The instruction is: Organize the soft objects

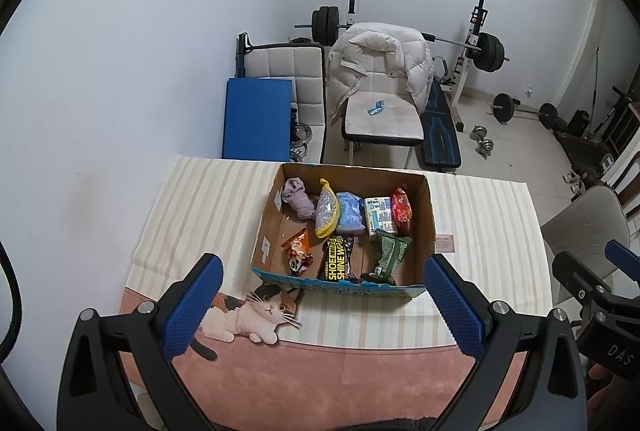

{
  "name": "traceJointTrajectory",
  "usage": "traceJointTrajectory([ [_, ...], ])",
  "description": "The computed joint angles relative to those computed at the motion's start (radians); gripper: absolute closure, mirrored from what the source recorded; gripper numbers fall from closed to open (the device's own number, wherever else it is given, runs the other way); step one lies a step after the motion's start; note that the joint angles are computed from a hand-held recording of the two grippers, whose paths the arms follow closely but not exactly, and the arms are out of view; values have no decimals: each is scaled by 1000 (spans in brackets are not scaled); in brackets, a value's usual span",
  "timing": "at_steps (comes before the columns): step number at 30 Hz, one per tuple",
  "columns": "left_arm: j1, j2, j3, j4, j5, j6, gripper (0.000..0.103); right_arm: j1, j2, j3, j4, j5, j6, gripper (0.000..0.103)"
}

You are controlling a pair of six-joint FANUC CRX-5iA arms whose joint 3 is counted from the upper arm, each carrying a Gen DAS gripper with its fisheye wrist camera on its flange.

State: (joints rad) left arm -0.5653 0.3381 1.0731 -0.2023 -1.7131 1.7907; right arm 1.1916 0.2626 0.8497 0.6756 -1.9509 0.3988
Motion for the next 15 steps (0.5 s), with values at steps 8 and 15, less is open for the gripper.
traceJointTrajectory([
  [8,-1,5,7,-6,-6,0,0,-4,-1,-4,0,2,7,0],
  [15,3,5,7,-1,-4,0,0,-5,-4,-7,-2,3,6,0],
])
